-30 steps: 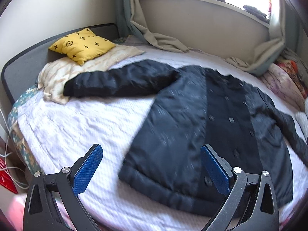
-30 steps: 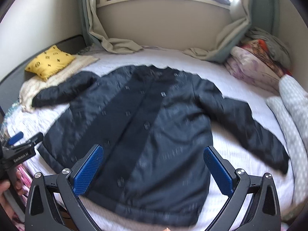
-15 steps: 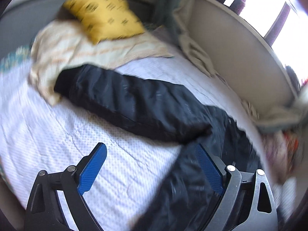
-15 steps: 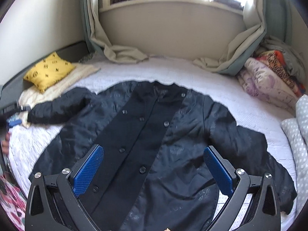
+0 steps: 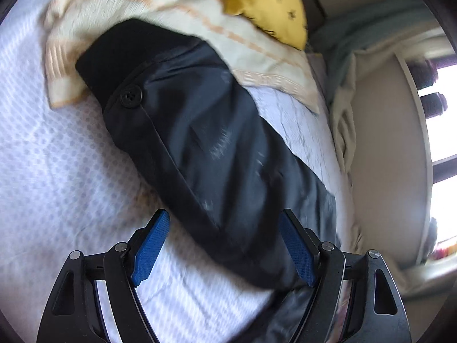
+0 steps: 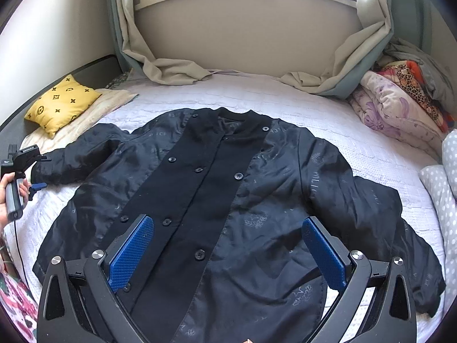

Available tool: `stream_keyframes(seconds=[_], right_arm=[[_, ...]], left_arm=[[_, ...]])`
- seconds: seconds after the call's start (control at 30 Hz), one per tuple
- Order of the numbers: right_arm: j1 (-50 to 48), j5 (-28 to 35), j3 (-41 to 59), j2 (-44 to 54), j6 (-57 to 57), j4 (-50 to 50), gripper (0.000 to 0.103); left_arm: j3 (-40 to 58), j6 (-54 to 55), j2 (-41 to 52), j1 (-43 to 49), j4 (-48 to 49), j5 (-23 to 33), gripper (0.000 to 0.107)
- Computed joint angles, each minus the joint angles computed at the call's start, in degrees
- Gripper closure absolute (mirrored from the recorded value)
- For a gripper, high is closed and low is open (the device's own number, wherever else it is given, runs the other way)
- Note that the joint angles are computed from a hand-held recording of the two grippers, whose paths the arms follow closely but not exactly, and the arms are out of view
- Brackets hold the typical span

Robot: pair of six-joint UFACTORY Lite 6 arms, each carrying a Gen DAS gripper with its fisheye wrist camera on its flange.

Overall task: Fold large clothes
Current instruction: 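Grasp the black jacket sleeve cuff with the left tool and lift it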

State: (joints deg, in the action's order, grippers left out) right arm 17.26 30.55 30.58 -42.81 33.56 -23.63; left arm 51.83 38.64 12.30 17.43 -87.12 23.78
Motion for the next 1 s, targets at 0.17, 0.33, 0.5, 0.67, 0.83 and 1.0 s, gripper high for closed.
stream_keyframes(seconds=[0.17, 0.33, 0.5, 0.67, 0.83, 1.0], right_arm=[[-2.54, -1.61, -0.11, 2.19, -2.06, 1.73, 0.0], [-3.62, -2.96, -0.41, 4.6, -3.4, 3.1, 0.0], [-2.38, -3.71, -0.64, 7.22, -0.45, 0.64, 0.0], [0.13, -3.85, -0.25, 9.31, 3.27, -2.44, 0.0], [2.1, -3.09, -0.31, 8.7, 6.44, -5.59, 0.0], [-0.27, -2.69, -1.0, 6.0, 2.39, -2.66, 0.0]], left_arm=[[3.06, 6.91, 6.35, 0.47, -10.11, 0.32, 0.033], [6.0, 12.2, 9.91, 1.61, -15.42, 0.87, 0.068], [3.16, 14.45, 6.55, 3.17, -16.03, 1.47, 0.089], [-3.16, 16.0, -0.45, 3.71, -16.87, 1.02, 0.094], [-9.08, 12.73, -8.27, 3.53, -13.43, -0.19, 0.095], [-12.43, 5.47, -17.14, 3.34, -6.02, -4.82, 0.095]])
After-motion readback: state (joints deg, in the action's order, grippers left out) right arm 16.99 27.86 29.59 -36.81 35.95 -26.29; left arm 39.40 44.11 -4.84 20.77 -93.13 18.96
